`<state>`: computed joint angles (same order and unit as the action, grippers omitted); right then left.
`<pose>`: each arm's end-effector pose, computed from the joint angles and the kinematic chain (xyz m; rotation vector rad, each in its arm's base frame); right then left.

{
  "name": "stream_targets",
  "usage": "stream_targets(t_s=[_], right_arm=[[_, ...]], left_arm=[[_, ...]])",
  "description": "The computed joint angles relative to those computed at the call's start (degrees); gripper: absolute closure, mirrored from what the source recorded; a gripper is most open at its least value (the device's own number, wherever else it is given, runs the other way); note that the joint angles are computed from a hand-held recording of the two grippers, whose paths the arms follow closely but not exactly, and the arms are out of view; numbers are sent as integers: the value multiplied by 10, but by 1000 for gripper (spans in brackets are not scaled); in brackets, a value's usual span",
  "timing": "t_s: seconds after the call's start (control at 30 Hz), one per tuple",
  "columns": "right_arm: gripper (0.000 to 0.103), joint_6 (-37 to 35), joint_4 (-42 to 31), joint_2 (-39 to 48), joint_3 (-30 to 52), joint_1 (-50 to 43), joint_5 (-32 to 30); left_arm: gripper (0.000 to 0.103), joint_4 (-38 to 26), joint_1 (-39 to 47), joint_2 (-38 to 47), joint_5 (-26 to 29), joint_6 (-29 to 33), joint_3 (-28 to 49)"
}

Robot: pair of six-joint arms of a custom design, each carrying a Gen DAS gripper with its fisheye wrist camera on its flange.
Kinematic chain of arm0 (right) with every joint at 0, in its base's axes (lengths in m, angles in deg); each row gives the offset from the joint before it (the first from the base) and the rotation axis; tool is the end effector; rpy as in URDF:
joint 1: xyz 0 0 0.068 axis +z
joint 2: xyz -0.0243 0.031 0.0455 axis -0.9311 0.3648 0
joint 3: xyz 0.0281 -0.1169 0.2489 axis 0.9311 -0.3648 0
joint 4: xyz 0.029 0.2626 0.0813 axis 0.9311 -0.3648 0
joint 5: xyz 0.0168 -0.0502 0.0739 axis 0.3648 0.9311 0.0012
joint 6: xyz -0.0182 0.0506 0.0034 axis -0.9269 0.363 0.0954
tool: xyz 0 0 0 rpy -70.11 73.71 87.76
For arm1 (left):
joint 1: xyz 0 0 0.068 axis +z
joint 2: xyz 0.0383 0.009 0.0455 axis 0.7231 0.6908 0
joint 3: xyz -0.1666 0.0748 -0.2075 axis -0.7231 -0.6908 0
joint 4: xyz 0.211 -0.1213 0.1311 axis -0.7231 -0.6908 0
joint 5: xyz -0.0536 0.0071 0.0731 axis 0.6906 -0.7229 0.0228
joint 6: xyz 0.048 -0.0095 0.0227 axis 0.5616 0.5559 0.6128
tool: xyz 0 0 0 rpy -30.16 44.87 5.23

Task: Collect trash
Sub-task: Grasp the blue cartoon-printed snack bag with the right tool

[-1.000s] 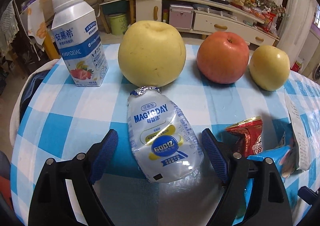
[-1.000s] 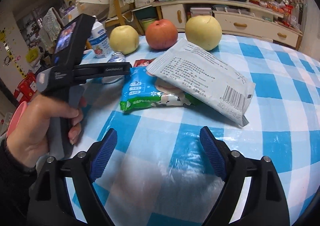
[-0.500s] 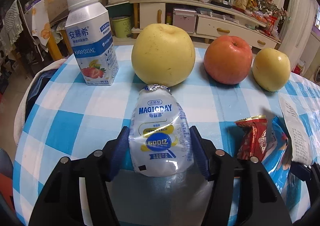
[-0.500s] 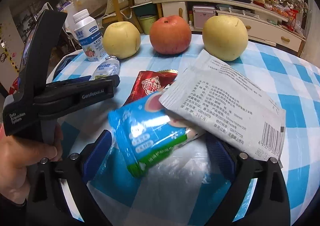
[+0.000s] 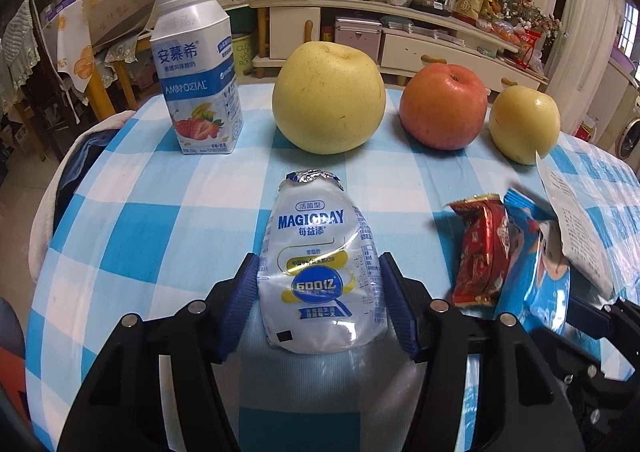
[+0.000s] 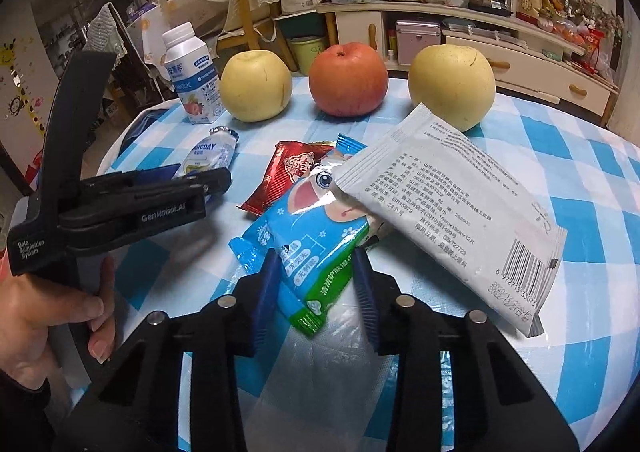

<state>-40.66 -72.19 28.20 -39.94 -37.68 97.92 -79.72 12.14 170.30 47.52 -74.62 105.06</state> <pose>0.2535 0.1423 0.0895 0.1690 2.4232 0.2306 0.3603 -0.2410 0.1012 0.4991 2.4658 -0.2135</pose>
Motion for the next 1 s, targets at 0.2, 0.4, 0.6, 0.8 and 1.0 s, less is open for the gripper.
stream_targets(t_s=[0.2, 0.4, 0.6, 0.8, 1.0], right_arm=[[74, 10, 22, -15, -17, -2, -11], [87, 7, 15, -55, -33, 9, -9], [90, 15, -16, -118, -62, 34, 3], [91, 26, -86, -185, -72, 98, 22], [90, 65, -99, -150, -70, 152, 41]], left_arm=[[42, 15, 1, -37, -5, 8, -38], [42, 24, 5, -82, -7, 16, -71], [42, 32, 12, -137, 5, 26, -117], [42, 38, 16, -189, 20, 35, -165], [42, 39, 27, -254, 48, 39, -230]])
